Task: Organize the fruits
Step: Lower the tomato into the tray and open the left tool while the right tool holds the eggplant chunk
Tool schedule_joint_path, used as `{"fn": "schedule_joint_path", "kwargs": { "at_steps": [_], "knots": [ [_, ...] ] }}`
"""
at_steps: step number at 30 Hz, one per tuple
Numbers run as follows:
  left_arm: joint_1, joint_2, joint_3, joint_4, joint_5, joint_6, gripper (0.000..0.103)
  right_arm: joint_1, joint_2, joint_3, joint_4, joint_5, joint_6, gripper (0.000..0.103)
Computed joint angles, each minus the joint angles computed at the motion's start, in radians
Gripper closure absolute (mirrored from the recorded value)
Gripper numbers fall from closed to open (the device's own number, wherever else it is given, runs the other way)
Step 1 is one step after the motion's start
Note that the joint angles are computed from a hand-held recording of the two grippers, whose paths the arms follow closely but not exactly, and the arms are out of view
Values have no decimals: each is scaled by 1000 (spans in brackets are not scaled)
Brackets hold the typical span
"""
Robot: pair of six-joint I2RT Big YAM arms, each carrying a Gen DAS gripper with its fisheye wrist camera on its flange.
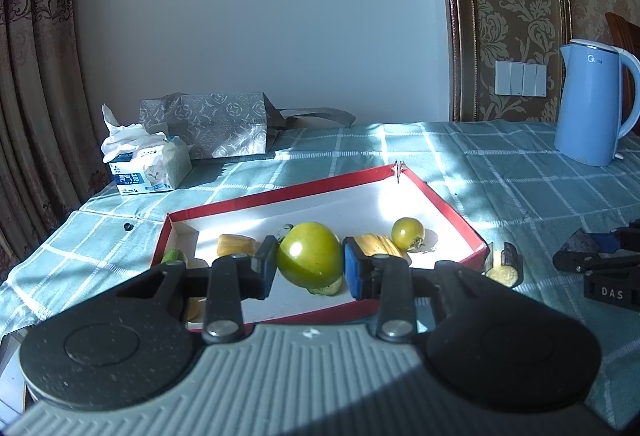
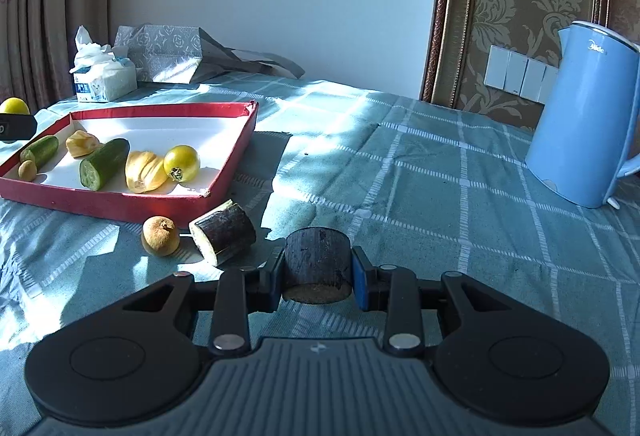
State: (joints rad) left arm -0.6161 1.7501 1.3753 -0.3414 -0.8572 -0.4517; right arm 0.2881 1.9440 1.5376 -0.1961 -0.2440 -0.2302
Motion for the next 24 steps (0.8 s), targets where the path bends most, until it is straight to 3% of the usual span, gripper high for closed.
{"fn": "schedule_joint_path", "kwargs": {
  "at_steps": [14, 24],
  "knots": [
    [48, -42, -9, 3, -30, 11, 71, -11, -257, -353, 233, -153, 112, 71],
    [120, -9, 59, -41, 10, 19, 71, -9, -331, -431, 277, -178, 133, 71]
  ]
}}
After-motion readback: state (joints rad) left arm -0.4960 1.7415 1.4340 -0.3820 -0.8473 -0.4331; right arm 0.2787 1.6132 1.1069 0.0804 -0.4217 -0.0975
